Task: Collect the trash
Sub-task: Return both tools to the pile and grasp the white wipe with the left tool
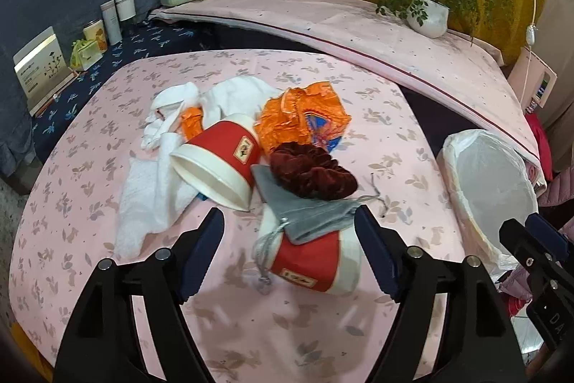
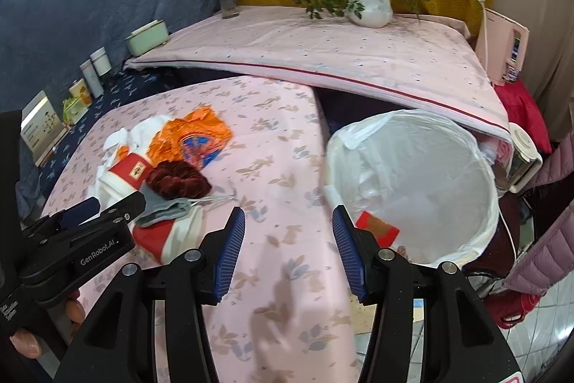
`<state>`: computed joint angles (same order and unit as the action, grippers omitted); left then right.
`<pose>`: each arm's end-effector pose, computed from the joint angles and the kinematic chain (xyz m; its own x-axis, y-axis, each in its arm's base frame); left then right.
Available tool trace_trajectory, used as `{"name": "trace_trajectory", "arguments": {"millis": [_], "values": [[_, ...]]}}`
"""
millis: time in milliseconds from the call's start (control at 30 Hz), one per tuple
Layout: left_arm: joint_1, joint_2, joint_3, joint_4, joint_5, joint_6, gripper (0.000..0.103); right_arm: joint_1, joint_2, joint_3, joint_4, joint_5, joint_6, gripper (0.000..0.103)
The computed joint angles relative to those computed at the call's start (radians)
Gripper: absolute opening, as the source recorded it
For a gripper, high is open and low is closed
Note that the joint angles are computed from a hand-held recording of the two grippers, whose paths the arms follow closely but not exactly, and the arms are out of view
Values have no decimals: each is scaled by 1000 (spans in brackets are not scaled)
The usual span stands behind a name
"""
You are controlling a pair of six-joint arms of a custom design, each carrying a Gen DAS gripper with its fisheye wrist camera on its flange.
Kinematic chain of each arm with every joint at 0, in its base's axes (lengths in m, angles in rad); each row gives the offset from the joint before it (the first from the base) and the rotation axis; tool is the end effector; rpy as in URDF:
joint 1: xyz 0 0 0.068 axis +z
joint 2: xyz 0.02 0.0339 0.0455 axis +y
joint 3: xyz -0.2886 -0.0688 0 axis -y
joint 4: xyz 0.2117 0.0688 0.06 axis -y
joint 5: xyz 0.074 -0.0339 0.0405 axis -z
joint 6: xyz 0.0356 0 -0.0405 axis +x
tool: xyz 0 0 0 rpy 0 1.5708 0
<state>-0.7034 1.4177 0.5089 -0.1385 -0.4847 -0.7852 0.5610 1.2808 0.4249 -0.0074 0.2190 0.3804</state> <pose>0.1680 -0.1207 0.1773 -0.7462 -0.1874 -0.6388 -0.1878 0.9798 -0.0680 0.1669 0.0957 0.1869 -0.7459 -0.0407 -0.6648 -0.1323 0.9873 0.0880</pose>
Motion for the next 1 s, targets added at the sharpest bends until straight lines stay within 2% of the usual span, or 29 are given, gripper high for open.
{"name": "trace_trajectory", "arguments": {"millis": [233, 533, 767, 900, 1000], "values": [[138, -70, -135, 57, 30, 51, 78, 106, 97, 6, 54, 4, 71, 53], [345, -63, -250, 193, 118, 177, 78, 209, 246, 30, 134, 3, 137, 53], [429, -54, -292, 272, 161, 245, 78, 219, 346, 103, 154, 5, 125, 53], [524, -8, -308, 339, 217, 303, 78, 199, 409, 153, 162, -8, 100, 53], [589, 37, -319, 394, 258, 344, 78, 189, 465, 184, 173, -17, 89, 49]]}}
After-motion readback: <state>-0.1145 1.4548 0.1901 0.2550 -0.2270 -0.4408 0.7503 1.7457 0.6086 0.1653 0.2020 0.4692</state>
